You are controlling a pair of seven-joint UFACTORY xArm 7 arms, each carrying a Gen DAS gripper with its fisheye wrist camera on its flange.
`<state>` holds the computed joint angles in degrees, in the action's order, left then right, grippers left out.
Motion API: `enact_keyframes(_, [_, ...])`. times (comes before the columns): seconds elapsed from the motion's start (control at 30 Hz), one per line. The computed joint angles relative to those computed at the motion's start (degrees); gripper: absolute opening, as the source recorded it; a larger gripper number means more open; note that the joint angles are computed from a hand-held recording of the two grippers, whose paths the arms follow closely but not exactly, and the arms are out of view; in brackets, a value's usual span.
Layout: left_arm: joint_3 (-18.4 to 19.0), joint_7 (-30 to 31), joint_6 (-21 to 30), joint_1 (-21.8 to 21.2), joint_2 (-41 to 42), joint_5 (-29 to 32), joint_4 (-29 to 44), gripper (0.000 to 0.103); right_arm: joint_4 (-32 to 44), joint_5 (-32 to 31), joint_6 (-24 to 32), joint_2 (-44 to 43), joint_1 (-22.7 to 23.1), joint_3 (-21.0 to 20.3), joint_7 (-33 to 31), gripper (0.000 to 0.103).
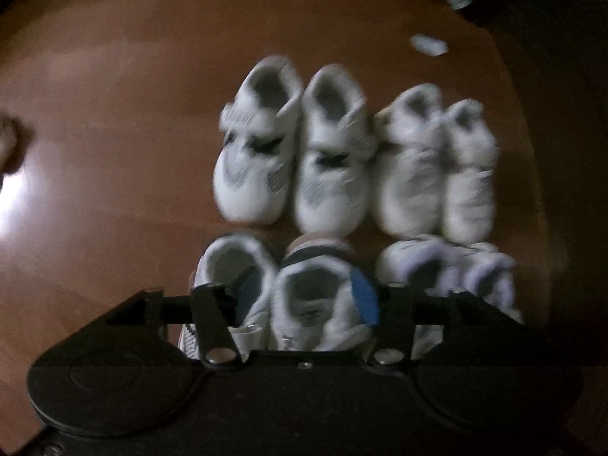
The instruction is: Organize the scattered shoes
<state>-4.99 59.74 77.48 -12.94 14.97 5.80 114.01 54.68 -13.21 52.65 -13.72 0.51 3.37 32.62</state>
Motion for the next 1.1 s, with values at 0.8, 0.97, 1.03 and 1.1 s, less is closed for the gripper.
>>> enact_keyframes(0.8, [0.83,-4.90,-6.91,4.41,-10.93,-3.40,-11.84,0.098,4.82,4.93,7.35,3.62,3.03,0.83,-9.12,0.074])
enact_keyframes(0.97, [0.72,-4.13,-5.53,3.98,-5.88,-2.13,-6.17,0.098,4.41,4.14,6.12,7.92,2.50,-0.49,-8.89,0.067])
enact_keyframes(1.03, [0.61,-4.12,-4.21,3.49,-4.20,-1.47,-3.75,0.098,2.26,3.50,2.42,8.41,2.08,-1.06,-8.00,0.060])
enact_keyframes(1.1, [0.42,-3.99,-3.35,3.07,-3.48,-1.54,-2.61,0.098,0.97,2.57,-0.05,8.60,1.77,-1.33,-7.47,0.056])
